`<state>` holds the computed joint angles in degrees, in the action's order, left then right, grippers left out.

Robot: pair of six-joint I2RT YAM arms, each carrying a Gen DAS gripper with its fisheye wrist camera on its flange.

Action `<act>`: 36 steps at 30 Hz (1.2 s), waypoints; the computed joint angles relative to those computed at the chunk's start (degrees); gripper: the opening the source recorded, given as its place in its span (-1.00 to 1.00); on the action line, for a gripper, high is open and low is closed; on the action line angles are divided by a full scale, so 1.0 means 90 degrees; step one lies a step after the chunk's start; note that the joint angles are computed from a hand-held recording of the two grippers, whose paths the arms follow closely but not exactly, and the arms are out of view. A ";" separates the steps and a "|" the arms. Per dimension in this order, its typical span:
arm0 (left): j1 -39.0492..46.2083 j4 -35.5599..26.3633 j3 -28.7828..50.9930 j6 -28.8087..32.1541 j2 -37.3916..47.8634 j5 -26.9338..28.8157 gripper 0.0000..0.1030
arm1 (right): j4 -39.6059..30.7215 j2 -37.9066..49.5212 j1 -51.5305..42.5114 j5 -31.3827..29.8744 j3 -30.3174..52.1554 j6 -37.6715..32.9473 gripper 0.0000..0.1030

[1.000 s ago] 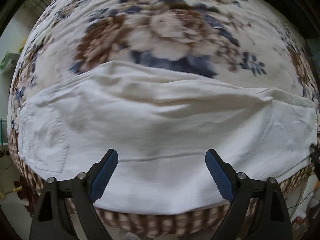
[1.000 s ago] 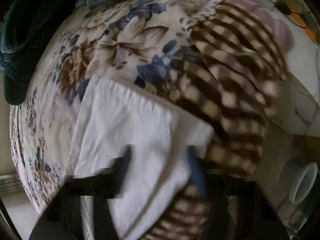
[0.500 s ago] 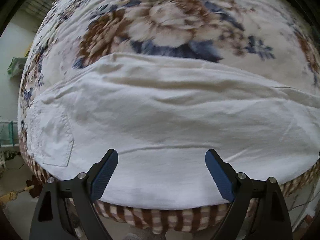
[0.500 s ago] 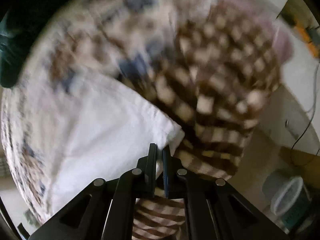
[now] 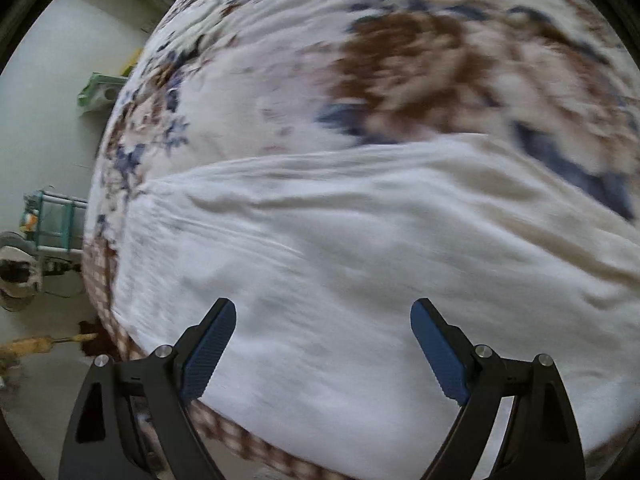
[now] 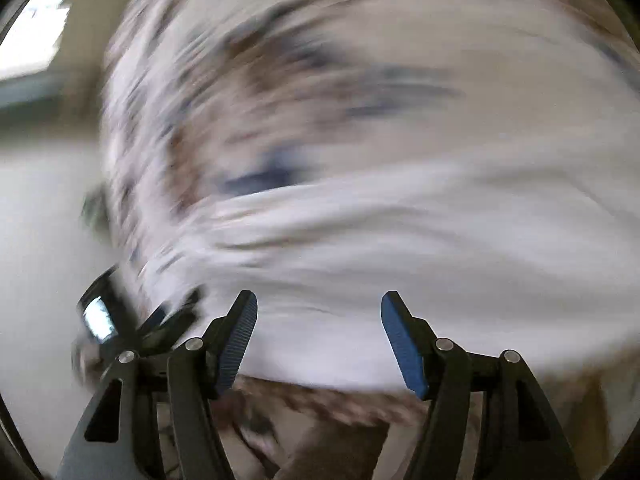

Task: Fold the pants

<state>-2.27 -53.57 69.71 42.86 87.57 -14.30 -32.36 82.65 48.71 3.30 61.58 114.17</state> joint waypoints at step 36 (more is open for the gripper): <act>0.0594 -0.1517 0.2891 0.0299 0.2516 0.0469 0.78 | -0.1997 0.5738 -0.2759 -0.3229 0.5729 -0.5294 -0.42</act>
<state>3.08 -67.22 95.73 45.55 110.21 -10.08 -50.33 134.29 23.88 -25.76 113.14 66.53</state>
